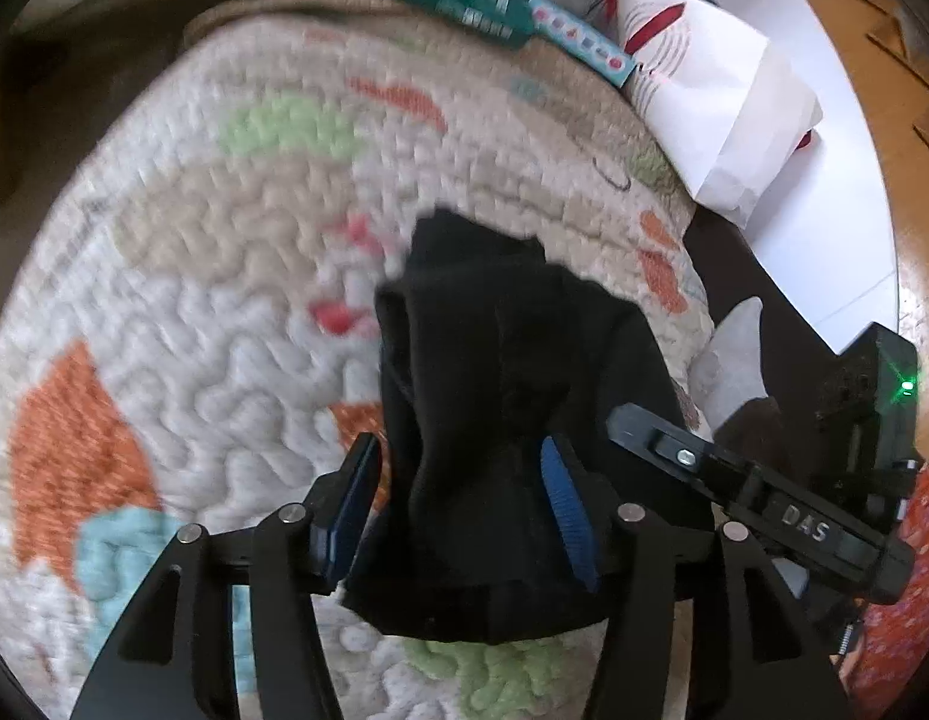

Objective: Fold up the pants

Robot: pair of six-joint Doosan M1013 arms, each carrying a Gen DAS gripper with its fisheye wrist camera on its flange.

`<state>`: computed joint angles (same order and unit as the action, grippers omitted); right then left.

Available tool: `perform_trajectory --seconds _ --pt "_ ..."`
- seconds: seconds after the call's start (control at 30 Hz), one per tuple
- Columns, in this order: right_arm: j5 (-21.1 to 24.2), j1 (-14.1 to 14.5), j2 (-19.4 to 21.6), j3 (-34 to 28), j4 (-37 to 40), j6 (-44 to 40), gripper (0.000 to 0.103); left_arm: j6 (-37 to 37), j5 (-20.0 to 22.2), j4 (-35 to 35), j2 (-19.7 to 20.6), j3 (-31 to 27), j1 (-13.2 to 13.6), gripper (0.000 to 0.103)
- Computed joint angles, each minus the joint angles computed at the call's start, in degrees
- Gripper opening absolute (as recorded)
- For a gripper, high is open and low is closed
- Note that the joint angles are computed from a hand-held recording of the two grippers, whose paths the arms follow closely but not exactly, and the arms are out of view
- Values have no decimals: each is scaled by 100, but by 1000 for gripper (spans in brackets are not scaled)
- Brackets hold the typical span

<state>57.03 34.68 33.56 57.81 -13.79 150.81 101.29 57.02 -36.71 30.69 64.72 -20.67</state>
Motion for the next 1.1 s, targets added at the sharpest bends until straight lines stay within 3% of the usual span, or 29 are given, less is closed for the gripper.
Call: perform_trajectory --seconds 0.13,0.33,0.43,0.6,0.8,0.93,1.0,1.1 --pt "284 168 -41 -74 -531 118 75 -269 -194 848 -27 -1 -127 56" --pt "863 272 158 -270 -471 -236 83 -482 -130 931 7 -11 -103 63" --pt "719 274 91 -212 -529 -77 83 -467 -385 1164 -154 151 -133 63" --pt "774 494 -75 -120 -1378 303 83 -317 -1091 1707 -656 745 -227 67" --pt "654 779 -428 406 -1981 1207 83 -926 -1676 2482 -1157 1303 -391 68" --pt "845 916 -501 546 -2106 1469 83 -1808 -2326 3292 -1590 1809 -554 79" --pt "915 949 -521 579 -2123 1511 83 -3001 -2779 4513 -1859 2149 -719 88" --pt "1012 1028 -577 635 -2321 1695 83 -4262 -3133 5797 -2126 2475 -871 98"
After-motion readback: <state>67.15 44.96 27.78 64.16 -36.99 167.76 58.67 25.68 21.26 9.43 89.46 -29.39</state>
